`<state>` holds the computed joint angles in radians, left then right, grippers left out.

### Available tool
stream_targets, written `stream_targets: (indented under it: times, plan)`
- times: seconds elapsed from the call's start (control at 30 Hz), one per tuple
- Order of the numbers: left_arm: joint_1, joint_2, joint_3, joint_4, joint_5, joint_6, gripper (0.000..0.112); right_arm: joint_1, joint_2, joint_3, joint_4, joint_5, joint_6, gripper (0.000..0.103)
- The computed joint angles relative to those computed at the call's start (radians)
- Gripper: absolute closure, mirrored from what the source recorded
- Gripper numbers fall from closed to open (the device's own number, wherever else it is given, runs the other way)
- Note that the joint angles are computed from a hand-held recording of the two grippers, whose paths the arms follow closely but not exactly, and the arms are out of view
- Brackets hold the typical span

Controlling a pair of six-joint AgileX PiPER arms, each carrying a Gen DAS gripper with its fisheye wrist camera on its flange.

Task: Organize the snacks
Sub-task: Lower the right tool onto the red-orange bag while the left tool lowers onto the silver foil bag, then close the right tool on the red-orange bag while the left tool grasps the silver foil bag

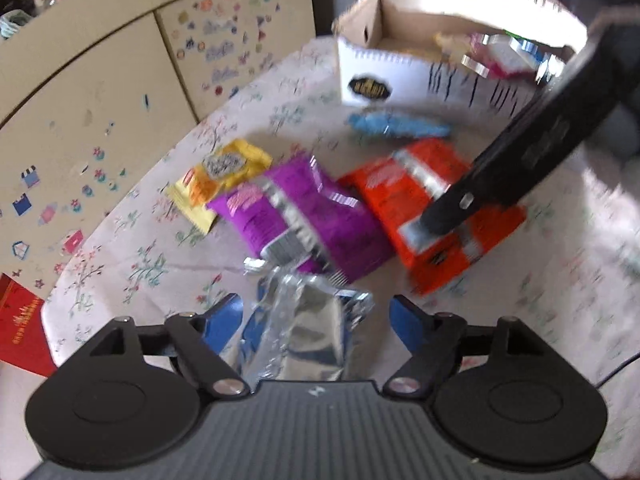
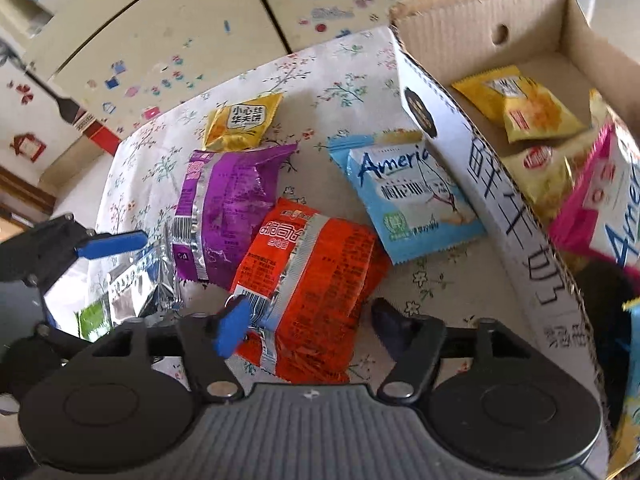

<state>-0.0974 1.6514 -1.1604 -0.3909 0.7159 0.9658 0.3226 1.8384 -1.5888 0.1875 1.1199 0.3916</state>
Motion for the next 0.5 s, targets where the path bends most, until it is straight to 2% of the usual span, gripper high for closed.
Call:
stream_targets:
  times: [0.17, 0.2, 0.23, 0.3, 0.37, 0.43, 0.5]
  plan:
    - [0.009, 0.029, -0.018, -0.004, 0.002, -0.016, 0.031, 0.015, 0.016, -0.009, 0.005, -0.016, 0.040, 0.016]
    - [0.009, 0.033, -0.020, -0.009, -0.002, -0.019, 0.033, 0.026, 0.028, -0.021, -0.010, -0.017, 0.052, 0.012]
    - [0.014, 0.038, -0.025, -0.028, 0.005, -0.013, 0.041, 0.036, 0.036, -0.031, -0.022, -0.017, 0.063, 0.009]
    - [0.018, 0.047, -0.035, -0.059, 0.028, -0.004, 0.044, 0.055, 0.047, -0.041, -0.047, -0.024, 0.083, 0.007]
    - [0.009, 0.040, -0.024, -0.058, 0.015, 0.011, 0.045, 0.089, 0.059, -0.051, -0.102, -0.027, 0.094, 0.009]
    - [0.001, 0.029, -0.012, -0.052, 0.005, 0.009, 0.047, 0.128, 0.068, -0.061, -0.187, -0.022, 0.101, 0.023]
    - [-0.009, 0.018, 0.000, -0.041, -0.011, 0.008, 0.047, 0.149, 0.068, -0.063, -0.239, -0.014, 0.096, 0.026]
